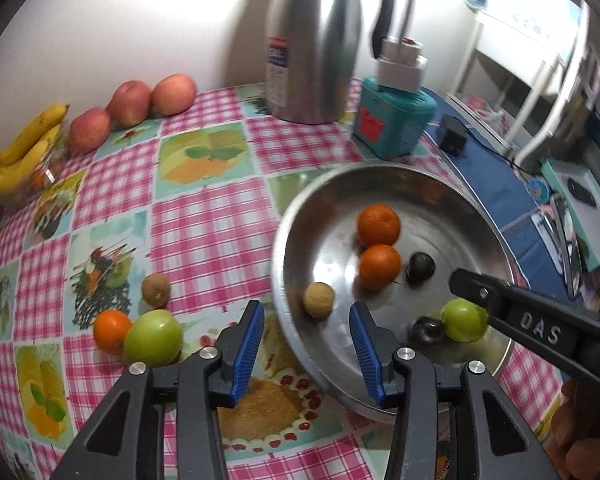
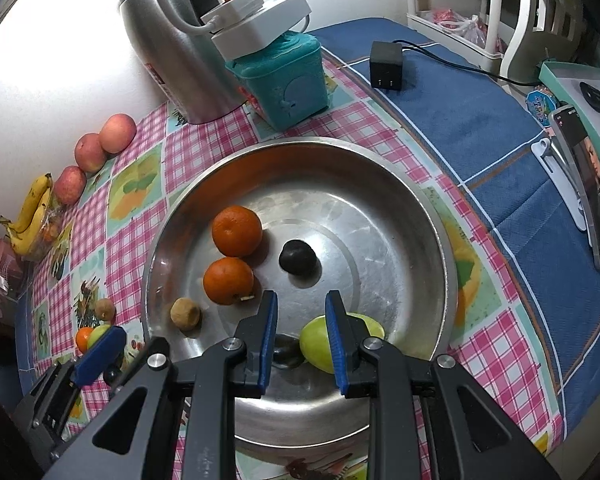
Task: Organize fruits
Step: 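Lift both open grippers out of the tray back toward the loose fruits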
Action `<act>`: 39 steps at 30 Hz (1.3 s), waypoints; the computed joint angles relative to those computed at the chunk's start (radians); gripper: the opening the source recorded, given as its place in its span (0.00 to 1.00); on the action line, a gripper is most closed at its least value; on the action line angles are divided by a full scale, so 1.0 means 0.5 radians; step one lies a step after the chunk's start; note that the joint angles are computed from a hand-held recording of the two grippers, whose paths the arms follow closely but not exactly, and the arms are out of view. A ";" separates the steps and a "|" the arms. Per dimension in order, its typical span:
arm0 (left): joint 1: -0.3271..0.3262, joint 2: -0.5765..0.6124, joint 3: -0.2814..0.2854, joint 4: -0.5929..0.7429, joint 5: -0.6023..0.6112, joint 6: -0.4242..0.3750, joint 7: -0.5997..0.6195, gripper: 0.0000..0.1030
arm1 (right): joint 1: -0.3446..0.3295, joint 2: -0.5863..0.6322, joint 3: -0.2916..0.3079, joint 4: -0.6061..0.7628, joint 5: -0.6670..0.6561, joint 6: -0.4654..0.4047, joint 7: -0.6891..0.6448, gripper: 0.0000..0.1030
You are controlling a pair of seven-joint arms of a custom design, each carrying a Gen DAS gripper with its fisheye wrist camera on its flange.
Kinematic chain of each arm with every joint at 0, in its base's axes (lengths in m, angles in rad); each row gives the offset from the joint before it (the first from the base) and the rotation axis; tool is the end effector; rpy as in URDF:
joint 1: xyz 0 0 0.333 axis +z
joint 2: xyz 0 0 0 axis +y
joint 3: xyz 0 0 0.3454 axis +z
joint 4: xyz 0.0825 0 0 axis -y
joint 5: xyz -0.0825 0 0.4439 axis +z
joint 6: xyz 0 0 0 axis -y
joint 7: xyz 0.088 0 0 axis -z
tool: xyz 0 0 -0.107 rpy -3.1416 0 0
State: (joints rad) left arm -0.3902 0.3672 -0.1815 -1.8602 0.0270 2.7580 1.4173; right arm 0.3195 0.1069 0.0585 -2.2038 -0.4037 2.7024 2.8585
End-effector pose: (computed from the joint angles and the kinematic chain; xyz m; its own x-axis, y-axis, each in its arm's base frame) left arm 0.6218 -0.3877 0.3764 -0.4259 -0.8966 0.1210 -0.8072 0.3162 -0.4984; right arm 0.5739 0.2419 0.3621 -0.4923 -0.8373 -0.2378 -0.7534 0.5467 -0.3654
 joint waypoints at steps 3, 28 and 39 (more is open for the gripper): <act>0.012 -0.007 0.019 0.008 -0.022 -0.029 -0.055 0.47 | 0.000 0.003 0.005 0.003 0.018 0.009 -0.026 0.24; 0.145 -0.100 0.132 -0.019 0.210 -0.266 -0.694 0.75 | 0.067 0.101 0.027 0.174 0.027 -0.136 -0.278 0.45; 0.152 -0.093 0.153 -0.014 0.341 -0.316 -0.830 0.96 | 0.100 0.145 0.016 0.228 -0.057 -0.195 -0.302 0.73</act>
State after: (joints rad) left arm -0.3141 0.3206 -0.1049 -1.8671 0.1974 2.5998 1.0023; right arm 0.3696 0.1795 0.0665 -2.0899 -0.4322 2.6051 2.7073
